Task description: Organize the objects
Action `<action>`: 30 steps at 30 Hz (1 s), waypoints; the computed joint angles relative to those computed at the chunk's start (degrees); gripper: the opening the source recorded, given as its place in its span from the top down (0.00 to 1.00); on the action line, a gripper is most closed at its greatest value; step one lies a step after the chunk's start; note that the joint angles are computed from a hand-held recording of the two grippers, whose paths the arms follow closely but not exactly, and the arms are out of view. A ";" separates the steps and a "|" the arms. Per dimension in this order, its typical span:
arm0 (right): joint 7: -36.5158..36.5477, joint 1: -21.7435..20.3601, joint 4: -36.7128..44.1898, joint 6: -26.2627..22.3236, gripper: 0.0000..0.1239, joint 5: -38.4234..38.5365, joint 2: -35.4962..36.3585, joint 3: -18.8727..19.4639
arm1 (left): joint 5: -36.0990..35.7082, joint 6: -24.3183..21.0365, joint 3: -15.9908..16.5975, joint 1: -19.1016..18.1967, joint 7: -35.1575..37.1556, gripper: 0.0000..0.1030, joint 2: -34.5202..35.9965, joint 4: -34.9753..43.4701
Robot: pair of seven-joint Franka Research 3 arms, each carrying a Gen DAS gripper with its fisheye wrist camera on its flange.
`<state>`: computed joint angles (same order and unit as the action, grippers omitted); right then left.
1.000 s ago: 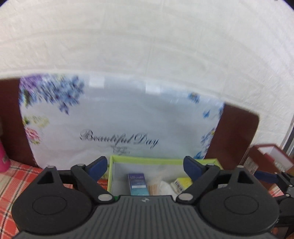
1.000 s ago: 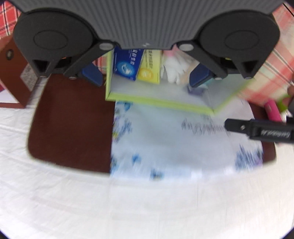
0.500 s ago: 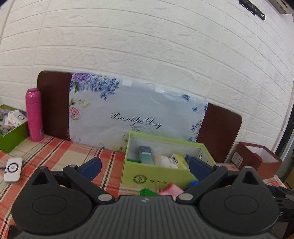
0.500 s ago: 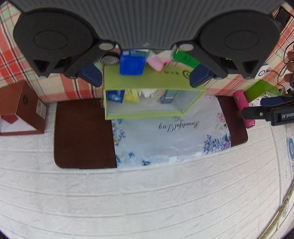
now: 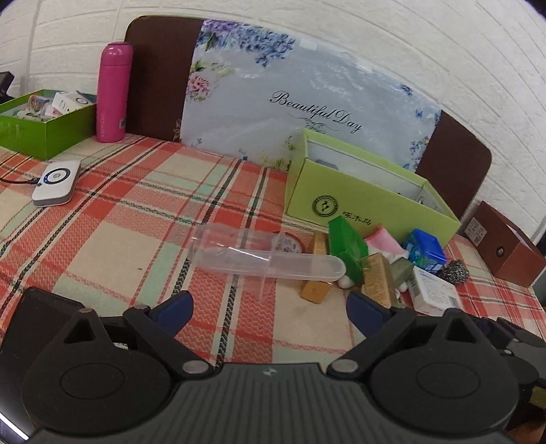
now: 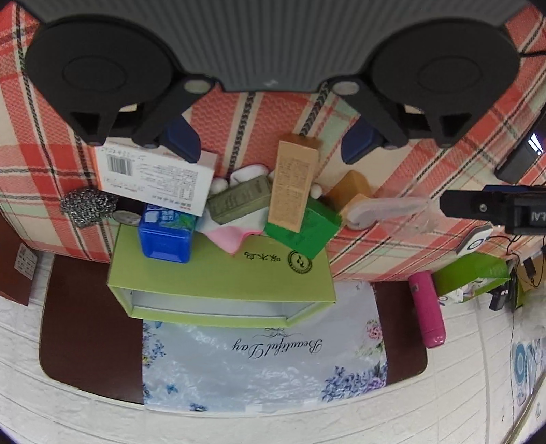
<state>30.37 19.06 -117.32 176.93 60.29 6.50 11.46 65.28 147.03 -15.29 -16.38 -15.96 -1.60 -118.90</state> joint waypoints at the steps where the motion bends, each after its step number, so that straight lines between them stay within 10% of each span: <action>1: 0.58 0.35 0.22 0.52 0.27 -0.61 0.43 0.01 | 0.20 -0.23 0.18 0.19 -0.15 0.04 0.40 0.32; 8: 9.51 1.97 2.33 1.48 0.32 -11.34 3.37 -1.11 | 1.13 -1.79 2.15 0.98 3.31 0.07 4.51 5.29; 9: 11.86 2.26 2.84 1.14 0.35 -13.91 4.02 -1.55 | 0.96 -0.79 2.56 1.15 4.24 0.13 5.18 5.86; 11: 16.92 2.90 3.64 -1.59 0.74 -19.68 4.82 -3.02 | -2.26 2.87 3.37 1.89 8.61 0.42 6.13 6.20; 15: 16.05 0.04 1.21 -4.95 0.74 -21.03 2.49 -1.12 | -8.54 10.76 4.58 3.15 13.13 0.93 6.15 3.85; 21: 17.69 -0.15 -7.89 -5.06 0.74 -25.42 -5.05 -3.97 | -6.40 16.19 3.25 0.67 16.34 0.96 5.49 3.22; 25: 13.46 0.50 -10.07 -5.53 0.50 -17.31 -8.90 -5.33 | 2.31 11.75 2.81 -1.41 10.22 0.96 4.84 4.88; 30: 2.52 3.96 -8.39 -11.49 0.50 -1.91 -11.36 -6.97 | 3.80 8.88 2.53 -1.65 9.69 0.96 5.36 7.21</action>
